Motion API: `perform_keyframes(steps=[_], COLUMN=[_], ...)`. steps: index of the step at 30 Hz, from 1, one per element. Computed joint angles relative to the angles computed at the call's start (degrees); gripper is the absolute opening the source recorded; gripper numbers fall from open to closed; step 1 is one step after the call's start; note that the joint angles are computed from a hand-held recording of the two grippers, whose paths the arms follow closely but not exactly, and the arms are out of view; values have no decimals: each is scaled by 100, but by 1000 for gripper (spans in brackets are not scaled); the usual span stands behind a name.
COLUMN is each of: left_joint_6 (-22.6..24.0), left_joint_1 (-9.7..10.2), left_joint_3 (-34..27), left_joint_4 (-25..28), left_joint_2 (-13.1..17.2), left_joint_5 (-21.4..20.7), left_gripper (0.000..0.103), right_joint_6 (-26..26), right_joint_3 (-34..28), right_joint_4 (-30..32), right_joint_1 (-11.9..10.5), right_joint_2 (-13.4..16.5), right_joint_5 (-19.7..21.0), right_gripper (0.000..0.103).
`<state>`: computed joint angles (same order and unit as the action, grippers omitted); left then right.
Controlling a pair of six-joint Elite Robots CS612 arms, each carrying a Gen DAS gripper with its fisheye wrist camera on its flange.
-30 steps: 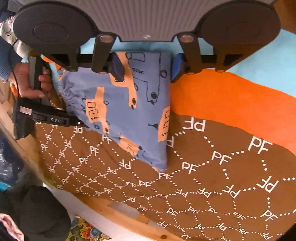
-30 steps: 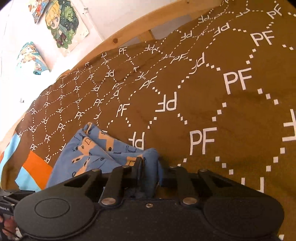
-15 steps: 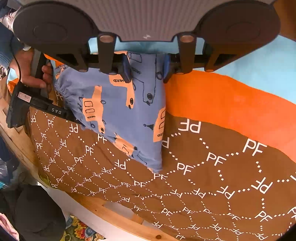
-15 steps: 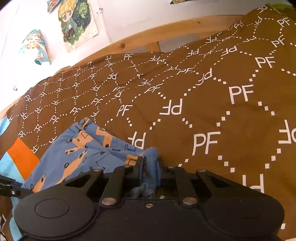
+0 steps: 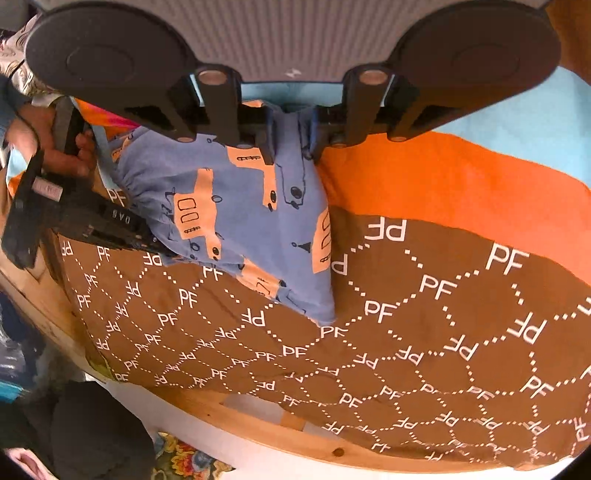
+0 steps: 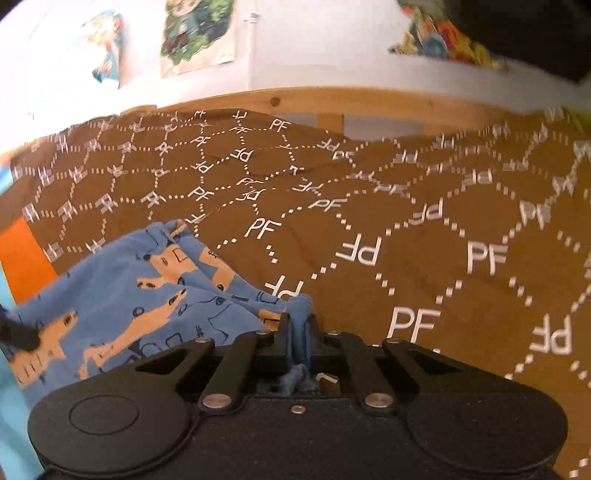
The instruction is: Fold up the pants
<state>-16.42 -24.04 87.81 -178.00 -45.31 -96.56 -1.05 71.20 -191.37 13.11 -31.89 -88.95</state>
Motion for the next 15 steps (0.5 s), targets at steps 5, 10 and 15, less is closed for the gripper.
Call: perform_keyframes(steps=[5,10,15], left_joint_6=[-104,63,613], left_joint_1=[23,-29,-125], left_joint_3=[28,110,166], left_joint_4=[-89,-431,-778], left_joint_2=[-13,-59,-126], left_joint_5=[-46,133,299], left_gripper=[18,17,17], right_joint_6=[-872,-1170,-1890], right_joint_3=[-5,48,-21], right_joint_4=[-435,-615,-986], right_joint_1=[180,166,178], right_joint_2=[52,-59,-82], right_joint_5=[-598,-516,-417], right_gripper=[5,5,5])
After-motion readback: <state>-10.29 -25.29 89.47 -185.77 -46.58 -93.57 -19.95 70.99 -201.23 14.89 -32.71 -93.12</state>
